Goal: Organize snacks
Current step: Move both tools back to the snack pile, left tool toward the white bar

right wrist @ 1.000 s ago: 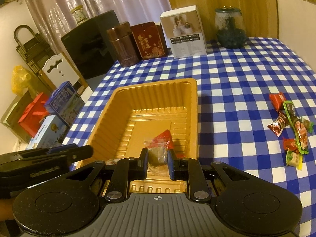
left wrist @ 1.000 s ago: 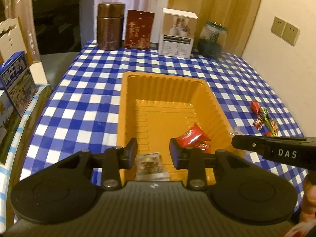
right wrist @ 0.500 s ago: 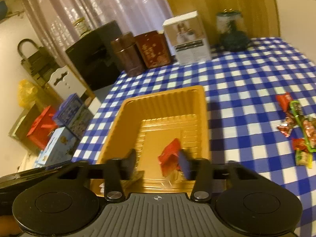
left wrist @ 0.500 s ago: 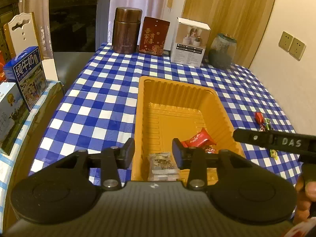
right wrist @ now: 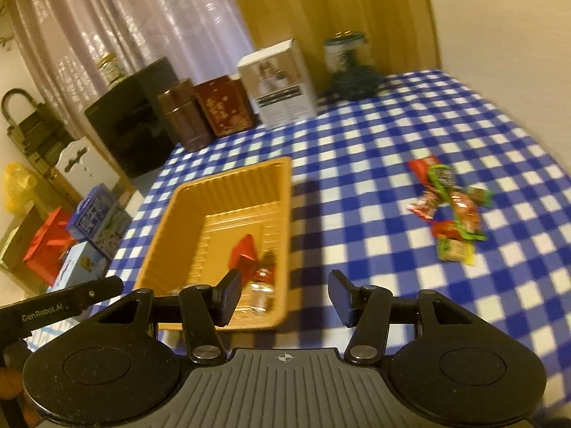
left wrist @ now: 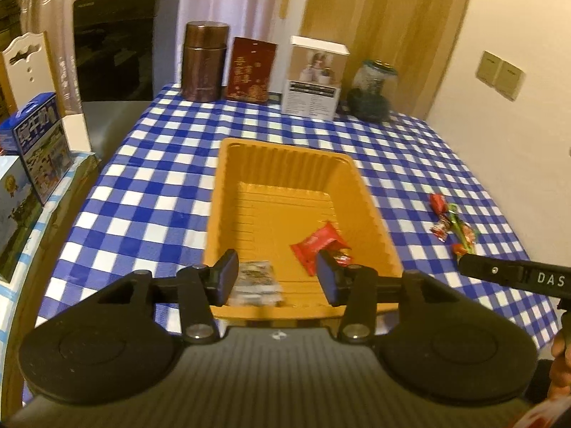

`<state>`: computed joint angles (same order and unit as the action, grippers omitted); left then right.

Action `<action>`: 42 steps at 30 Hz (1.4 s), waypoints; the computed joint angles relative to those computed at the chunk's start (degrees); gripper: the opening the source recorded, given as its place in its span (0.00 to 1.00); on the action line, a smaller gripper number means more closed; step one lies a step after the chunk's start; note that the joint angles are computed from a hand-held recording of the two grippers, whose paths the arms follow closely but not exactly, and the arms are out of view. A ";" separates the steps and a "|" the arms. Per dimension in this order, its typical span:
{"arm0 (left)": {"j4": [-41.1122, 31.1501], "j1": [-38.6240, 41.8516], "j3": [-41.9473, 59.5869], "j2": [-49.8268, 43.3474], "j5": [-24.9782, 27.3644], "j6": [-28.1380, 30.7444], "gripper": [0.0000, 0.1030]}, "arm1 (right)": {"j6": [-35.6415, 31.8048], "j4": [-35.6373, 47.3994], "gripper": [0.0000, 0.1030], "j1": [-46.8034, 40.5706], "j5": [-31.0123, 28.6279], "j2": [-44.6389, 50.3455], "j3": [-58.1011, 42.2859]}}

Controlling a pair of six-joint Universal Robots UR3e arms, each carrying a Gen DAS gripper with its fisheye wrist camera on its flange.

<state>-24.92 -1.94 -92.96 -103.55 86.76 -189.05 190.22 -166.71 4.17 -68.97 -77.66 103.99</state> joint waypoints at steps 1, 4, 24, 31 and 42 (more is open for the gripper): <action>-0.37 -0.53 0.28 0.12 -0.17 -0.09 0.43 | -0.33 -0.20 0.52 -0.85 0.06 -1.87 1.93; -0.20 -2.35 0.68 0.37 -0.06 -0.60 0.43 | -1.64 -0.59 0.52 -3.46 0.07 -7.54 7.55; -4.16 -14.06 12.95 -7.46 1.50 -1.06 0.46 | -7.98 6.51 0.52 -24.90 7.14 -31.65 25.41; -6.03 -15.99 18.21 -11.31 1.50 -1.02 0.47 | -9.39 6.92 0.52 -28.26 8.95 -31.63 25.93; -14.42 -19.71 38.39 -25.47 0.51 0.21 0.47 | -11.53 4.07 0.52 -31.06 10.59 -23.19 22.59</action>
<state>-39.34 -21.65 -54.58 -129.02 87.27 -188.84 178.69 -162.64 -26.89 -58.39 -100.86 126.58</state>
